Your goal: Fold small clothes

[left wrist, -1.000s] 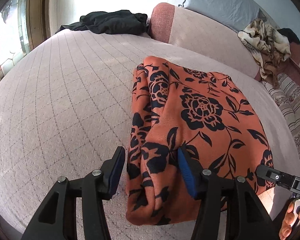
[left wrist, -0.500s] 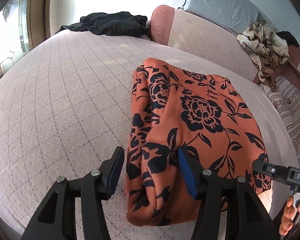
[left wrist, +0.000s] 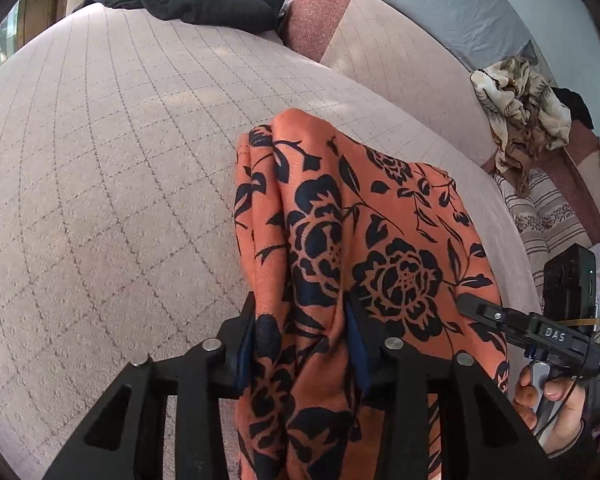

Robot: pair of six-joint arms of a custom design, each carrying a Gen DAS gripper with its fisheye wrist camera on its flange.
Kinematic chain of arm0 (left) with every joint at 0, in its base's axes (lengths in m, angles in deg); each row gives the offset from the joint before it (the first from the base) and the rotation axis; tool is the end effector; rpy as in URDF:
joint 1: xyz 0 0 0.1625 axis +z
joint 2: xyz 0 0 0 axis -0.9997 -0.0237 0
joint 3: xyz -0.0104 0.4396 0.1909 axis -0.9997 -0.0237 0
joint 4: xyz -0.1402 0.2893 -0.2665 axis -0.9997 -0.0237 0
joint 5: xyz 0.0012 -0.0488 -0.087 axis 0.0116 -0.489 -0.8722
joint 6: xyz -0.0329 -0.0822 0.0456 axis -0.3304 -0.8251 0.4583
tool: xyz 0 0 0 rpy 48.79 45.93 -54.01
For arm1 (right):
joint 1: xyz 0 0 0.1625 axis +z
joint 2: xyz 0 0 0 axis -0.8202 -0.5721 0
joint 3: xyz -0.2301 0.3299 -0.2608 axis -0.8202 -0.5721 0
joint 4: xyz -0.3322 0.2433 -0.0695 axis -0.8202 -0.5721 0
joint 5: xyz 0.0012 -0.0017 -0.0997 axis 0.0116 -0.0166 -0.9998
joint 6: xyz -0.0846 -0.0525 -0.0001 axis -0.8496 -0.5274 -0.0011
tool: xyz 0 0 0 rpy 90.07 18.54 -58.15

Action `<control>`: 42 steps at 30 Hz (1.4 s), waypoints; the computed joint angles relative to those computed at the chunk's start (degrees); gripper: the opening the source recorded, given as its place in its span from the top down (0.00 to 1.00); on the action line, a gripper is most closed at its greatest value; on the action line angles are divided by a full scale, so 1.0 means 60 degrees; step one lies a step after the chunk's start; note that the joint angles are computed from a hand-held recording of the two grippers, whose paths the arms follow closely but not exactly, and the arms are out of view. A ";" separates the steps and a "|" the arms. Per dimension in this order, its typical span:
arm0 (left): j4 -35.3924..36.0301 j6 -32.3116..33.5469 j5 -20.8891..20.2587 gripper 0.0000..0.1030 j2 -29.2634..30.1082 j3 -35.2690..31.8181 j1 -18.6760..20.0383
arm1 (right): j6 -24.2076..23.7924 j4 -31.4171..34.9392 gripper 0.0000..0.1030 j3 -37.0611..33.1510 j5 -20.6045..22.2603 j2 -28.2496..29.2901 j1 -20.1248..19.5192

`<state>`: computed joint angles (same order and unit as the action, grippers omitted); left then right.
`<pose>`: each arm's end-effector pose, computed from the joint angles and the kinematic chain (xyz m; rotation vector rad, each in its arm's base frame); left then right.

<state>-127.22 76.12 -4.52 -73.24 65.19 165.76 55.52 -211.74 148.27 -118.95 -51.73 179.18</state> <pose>0.0689 -0.4192 0.3511 0.5350 2.7906 -0.4052 0.3366 -0.3374 -0.1036 -0.1847 -2.8772 0.8818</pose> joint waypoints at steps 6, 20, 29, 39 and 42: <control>-0.0392 -0.0092 -0.0069 0.76 -0.0566 0.0374 -0.0774 | -0.1074 0.0324 0.70 -0.0175 -0.0729 -0.0298 0.0620; -0.1568 -0.0629 0.0676 0.64 0.1326 0.0766 -0.1700 | -0.1501 -0.1019 0.62 0.2103 -0.1391 -0.1907 -0.0835; -0.1664 0.0929 0.1700 0.40 -0.0936 0.1158 -0.1881 | -0.1315 -0.1779 0.34 0.1734 -0.4042 -0.1543 0.1132; 0.0442 -0.0610 0.3777 0.16 -0.3199 0.1491 -0.3337 | -0.0150 0.0960 0.20 0.1042 -0.3911 -0.1548 0.1353; 0.1091 -0.1084 0.4233 0.15 -0.3913 0.1608 -0.3968 | 0.1153 0.3392 0.09 0.0680 -0.5193 -0.1923 0.2361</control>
<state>-120.67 69.62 20.88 -96.72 74.83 141.95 62.44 -191.39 152.35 -150.11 -63.27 193.35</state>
